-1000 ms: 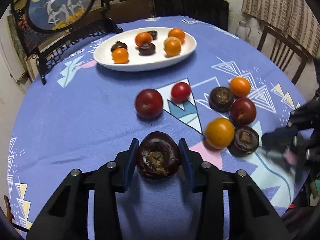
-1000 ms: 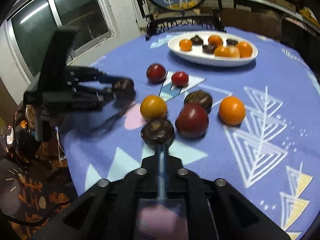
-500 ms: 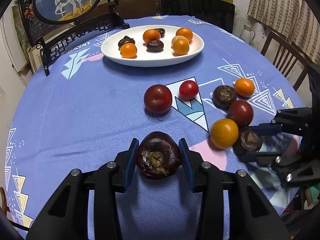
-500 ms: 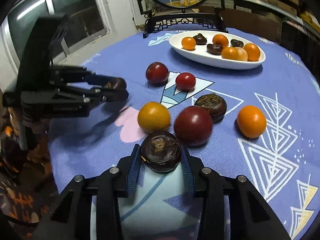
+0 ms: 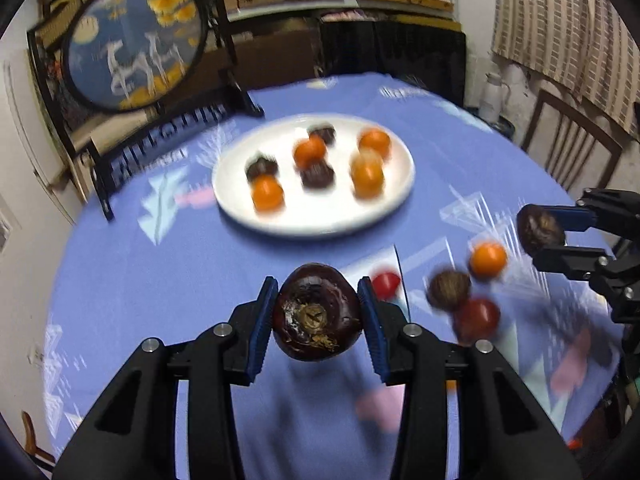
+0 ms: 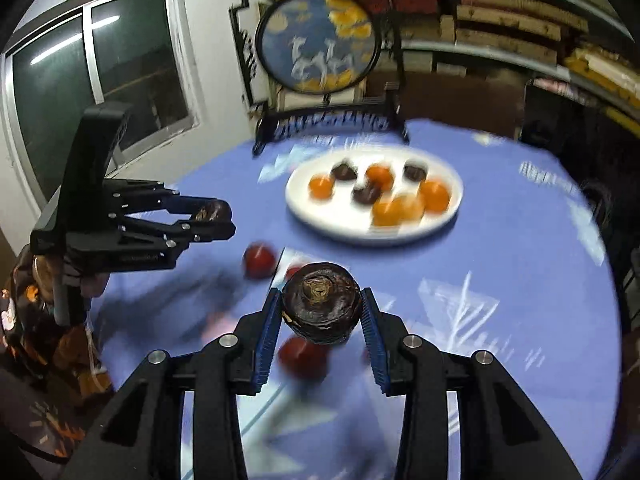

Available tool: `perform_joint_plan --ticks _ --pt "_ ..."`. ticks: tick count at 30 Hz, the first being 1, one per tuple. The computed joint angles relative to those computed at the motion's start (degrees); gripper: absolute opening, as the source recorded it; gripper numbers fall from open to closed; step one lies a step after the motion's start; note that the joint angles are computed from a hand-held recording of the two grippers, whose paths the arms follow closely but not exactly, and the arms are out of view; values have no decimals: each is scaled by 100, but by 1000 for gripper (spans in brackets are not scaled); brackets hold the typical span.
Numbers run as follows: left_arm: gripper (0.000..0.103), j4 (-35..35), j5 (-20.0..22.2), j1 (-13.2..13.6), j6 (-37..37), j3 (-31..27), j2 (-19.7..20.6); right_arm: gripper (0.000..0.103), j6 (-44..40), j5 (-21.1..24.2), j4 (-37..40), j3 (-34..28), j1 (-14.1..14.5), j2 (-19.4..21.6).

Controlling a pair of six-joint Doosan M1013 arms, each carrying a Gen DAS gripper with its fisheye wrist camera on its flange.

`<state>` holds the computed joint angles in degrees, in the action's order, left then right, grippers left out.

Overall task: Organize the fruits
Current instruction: 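Carry both dark brown fruits onto the plate and open both tools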

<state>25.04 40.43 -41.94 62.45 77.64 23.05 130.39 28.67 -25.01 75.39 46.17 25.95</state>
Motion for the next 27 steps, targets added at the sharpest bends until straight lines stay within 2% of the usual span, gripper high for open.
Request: perform_joint_plan --ticks 7,12,15,22,27 --pt "40 458 634 61 -395 -1201 668 40 -155 94 -136 -898 -257 388" --pt "40 572 1032 126 -352 -1943 1135 40 -571 301 256 -1598 -446 782" --pt "40 553 1244 180 -251 -2324 1400 40 -810 585 508 -2058 -538 1074" --pt "40 344 1577 299 -79 -2902 1838 40 -1227 1129 1004 -2902 -708 1640" --pt "40 281 1599 339 -8 -3019 1953 40 -1293 1335 1148 -3247 -782 1886"
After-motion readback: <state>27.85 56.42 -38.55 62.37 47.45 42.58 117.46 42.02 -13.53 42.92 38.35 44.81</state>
